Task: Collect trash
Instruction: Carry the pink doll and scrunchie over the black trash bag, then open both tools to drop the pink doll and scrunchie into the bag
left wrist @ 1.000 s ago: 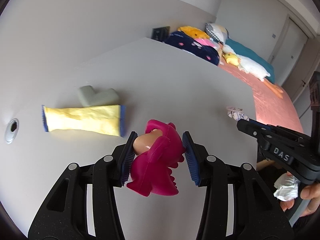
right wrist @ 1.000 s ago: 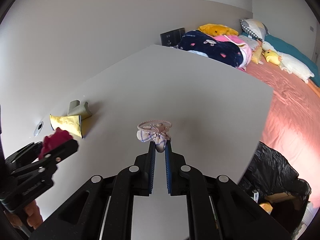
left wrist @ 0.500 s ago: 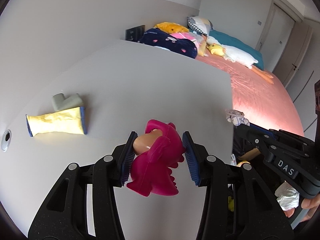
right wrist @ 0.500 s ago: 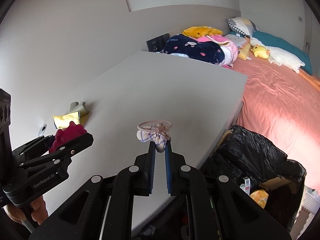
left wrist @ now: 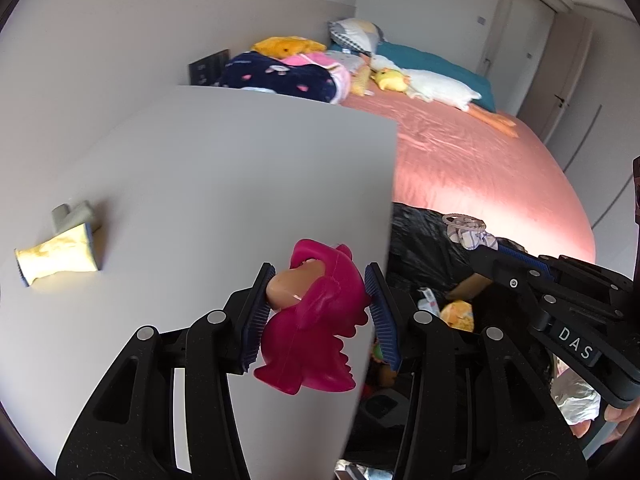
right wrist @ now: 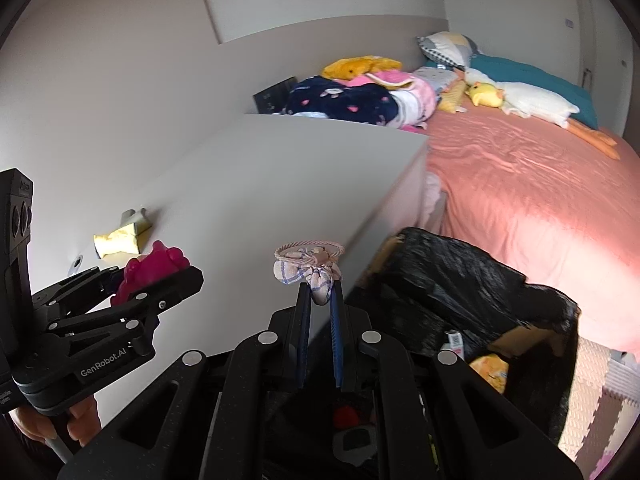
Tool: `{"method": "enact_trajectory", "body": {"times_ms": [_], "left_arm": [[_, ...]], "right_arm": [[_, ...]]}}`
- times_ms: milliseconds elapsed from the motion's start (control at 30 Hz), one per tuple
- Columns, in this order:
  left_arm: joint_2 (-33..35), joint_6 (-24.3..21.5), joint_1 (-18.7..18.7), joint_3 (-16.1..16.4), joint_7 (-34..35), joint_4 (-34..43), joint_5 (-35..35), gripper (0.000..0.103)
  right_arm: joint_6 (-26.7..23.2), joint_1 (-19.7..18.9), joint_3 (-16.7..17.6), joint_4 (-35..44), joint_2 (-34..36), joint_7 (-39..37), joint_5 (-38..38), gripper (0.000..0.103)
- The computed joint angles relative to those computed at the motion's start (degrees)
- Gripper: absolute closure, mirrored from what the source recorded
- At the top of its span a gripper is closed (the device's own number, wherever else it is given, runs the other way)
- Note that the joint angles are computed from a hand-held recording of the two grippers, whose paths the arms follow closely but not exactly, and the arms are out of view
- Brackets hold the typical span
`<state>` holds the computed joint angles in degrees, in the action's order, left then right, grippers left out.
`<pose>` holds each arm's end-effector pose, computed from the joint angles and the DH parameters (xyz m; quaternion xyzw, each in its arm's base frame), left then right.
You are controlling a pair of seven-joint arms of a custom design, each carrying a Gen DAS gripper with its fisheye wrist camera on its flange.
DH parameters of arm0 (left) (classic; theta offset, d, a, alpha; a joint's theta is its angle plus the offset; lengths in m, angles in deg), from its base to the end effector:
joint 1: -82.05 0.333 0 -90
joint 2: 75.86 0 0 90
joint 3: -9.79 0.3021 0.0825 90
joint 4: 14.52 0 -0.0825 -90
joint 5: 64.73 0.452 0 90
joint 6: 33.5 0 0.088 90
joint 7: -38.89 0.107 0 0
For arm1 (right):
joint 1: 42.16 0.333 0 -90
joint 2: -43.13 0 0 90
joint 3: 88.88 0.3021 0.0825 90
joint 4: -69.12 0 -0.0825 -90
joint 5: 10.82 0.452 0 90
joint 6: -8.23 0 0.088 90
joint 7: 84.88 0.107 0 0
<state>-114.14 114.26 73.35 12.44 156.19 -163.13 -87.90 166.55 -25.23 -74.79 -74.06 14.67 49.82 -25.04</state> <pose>0.4629 -0.0418 0.5083 -0.5508 0.7553 -0.3168 0.1606 0.4323 0.2773 0.4970 -0.6447 0.6618 -0.1862 0.3342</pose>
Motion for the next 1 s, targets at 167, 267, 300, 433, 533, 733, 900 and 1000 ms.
{"method": "enact_trajectory", "body": {"times_ms": [167, 267, 300, 433, 533, 733, 900, 1000], "left_arm": [[-0.4, -0.4, -1.5, -0.6, 0.3, -0.2, -0.3, 0.057], [-0.8, -0.8, -2.4, -0.8, 0.6, -0.6, -0.6, 0.057], [-0.7, -0.9, -2.8, -0.9, 0.7, -0.6, -0.7, 0.057], [-0.6, -1.3, -3.8, -1.3, 0.9, -0.5, -1.0, 0.057], [-0.6, -1.5, -4.8, -1.6, 1.4, -0.5, -1.3, 0.057], [-0.3, -2.1, -6.6, -2.1, 2.5, -0.3, -2.0, 0.057], [-0.7, -3.1, -7.9, -2.8, 3.6, -0.7, -2.2, 0.057], [-0.7, -5.6, -9.2, -2.2, 5.8, -0.4, -2.4, 0.038]], "right_arm": [[-1.0, -0.9, -0.2, -3.4, -4.0, 1.3, 0.1, 0.092], [-1.6, -1.5, -0.2, -4.9, -5.9, 2.0, 0.1, 0.092], [-1.8, -1.6, -0.2, -5.3, -6.3, 2.1, 0.1, 0.092], [-2.5, -2.3, -0.2, -7.3, -8.8, 2.9, 0.2, 0.092], [-3.0, -2.9, -0.3, -9.0, -11.0, 3.6, 0.4, 0.092], [-4.3, -4.1, -0.1, -12.0, -15.2, 5.2, 0.5, 0.092], [-5.9, -5.2, -0.2, -14.6, -19.1, 6.7, 0.5, 0.092], [-7.3, -6.0, 0.1, -15.5, -21.1, 8.0, 0.4, 0.087]]}}
